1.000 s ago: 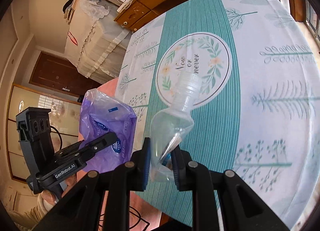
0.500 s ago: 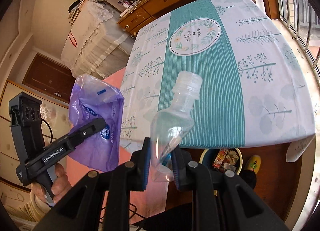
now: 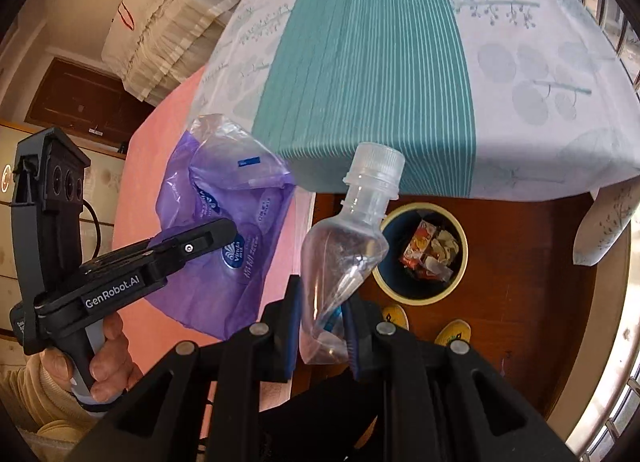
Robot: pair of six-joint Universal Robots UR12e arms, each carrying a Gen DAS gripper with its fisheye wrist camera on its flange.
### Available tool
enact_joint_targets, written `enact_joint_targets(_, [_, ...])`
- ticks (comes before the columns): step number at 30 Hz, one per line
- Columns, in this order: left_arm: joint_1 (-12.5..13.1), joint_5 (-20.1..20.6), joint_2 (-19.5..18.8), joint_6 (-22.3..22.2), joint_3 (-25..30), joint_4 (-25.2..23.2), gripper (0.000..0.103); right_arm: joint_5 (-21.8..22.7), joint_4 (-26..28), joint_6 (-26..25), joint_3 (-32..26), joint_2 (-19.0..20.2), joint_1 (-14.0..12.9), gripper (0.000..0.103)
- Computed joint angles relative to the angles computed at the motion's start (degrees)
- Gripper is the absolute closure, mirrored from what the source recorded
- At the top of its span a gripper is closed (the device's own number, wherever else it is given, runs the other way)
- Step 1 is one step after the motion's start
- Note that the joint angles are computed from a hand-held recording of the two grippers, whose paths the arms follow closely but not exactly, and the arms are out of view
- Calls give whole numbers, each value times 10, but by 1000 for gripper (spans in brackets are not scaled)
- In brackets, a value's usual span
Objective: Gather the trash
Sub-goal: 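Carry the purple pack and clear bottle over the bin with both tools, then open both tools to drop the pack and bottle into the bin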
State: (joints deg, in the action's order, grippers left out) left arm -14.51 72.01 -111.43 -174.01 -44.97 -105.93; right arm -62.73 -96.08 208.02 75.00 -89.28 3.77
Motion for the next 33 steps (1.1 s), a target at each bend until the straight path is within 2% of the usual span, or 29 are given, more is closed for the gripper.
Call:
enact_joint_targets(4, [-11,15,23,-37,-74,33,93,22,4,-5,51,-12,-1,84])
enact_joint_targets(7, [-18,28,34,-47,-120,62,93,25,-2,1,85,-15,0,84])
enact_joint_targets(11, [-30,72,42,-28,-175,102,93,24,-33,23,132,-15,1,84])
enact_joint_targets(14, [-30,75,40,-24,-213,120,93,18,-55,46,163,-5,1,83])
enact_joint_targets(17, [-30,84,33,-13,-258,164,93,3,-90,62,190,8,1,83])
enact_joint_targets(24, [-35,102,5,3,-316,219,90,-20,-172,107,245,39,5,80])
enact_joint_targets(27, [-36,104,-2,7,-330,238,71,-26,-191,136,259,50,5,78])
enact_joint_targets(28, [-37,109,-4,9,-331,241,51,-40,-189,145,259,54,7,69])
enact_joint_targets(29, [-38,114,-6,12,-335,244,38,-55,-190,150,259,56,9,63])
enact_joint_targets(30, [-39,123,-6,12,-338,251,18,-71,-199,157,261,58,13,57])
enact_joint_targets(33, [-36,133,-2,16,-351,276,17,-83,-227,155,271,58,16,51])
